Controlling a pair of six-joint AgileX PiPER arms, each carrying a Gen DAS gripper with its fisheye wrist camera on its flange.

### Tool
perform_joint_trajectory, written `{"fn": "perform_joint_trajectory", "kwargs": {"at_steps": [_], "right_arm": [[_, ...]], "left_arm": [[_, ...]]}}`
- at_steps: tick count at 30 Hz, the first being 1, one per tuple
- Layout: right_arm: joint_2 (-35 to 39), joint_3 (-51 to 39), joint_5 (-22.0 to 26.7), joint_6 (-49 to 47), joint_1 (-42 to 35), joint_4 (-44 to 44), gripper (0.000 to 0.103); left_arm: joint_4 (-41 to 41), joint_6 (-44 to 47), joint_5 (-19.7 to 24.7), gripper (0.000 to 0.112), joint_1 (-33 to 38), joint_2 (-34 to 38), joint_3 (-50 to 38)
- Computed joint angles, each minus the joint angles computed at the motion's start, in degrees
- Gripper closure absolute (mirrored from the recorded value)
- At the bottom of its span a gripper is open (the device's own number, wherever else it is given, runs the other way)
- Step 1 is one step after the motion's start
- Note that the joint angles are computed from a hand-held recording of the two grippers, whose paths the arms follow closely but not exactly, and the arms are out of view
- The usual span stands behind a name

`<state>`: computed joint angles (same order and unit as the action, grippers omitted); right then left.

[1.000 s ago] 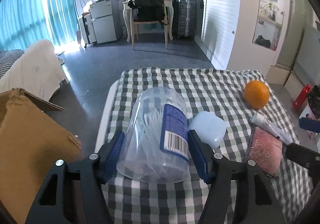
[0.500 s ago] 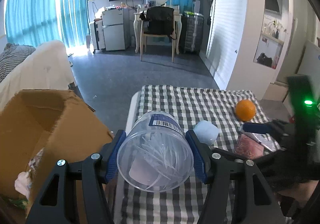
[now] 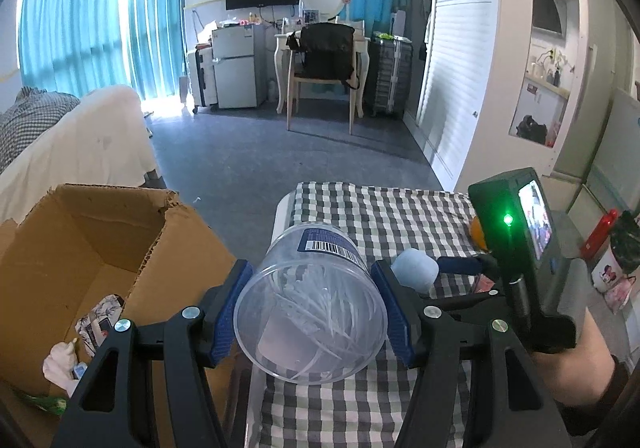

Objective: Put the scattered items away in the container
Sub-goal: 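Grasp the clear swab tub with the left gripper while the right gripper grasps the blue earbud case, then carry the swab tub and earbud case over the box and release both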

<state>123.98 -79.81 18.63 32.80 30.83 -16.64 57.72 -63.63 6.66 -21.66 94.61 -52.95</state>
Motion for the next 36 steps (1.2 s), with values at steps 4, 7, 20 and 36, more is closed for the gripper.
{"fn": "perform_joint_trajectory", "kwargs": {"at_steps": [4, 7, 20, 36], "right_arm": [[0.0, 0.4, -0.2, 1.9, -0.5, -2.1, 0.044], [-0.2, 0.5, -0.2, 1.4, -1.1, -1.4, 0.048], [-6.6, 6.6, -0.9, 9.8, 1.8, -8.0, 0.049], [-22.7, 13.6, 8.2, 34.7, 14.7, -26.2, 0.049]], "left_arm": [[-1.9, 1.9, -0.1, 0.05, -0.2, 0.7, -0.4], [-2.0, 2.1, -0.1, 0.05, -0.3, 0.9, -0.6], [-1.1, 0.6, 0.2, 0.05, -1.0, -1.8, 0.8], [-30.6, 32.0, 5.2, 0.05, 1.8, -19.2, 6.5]]}}
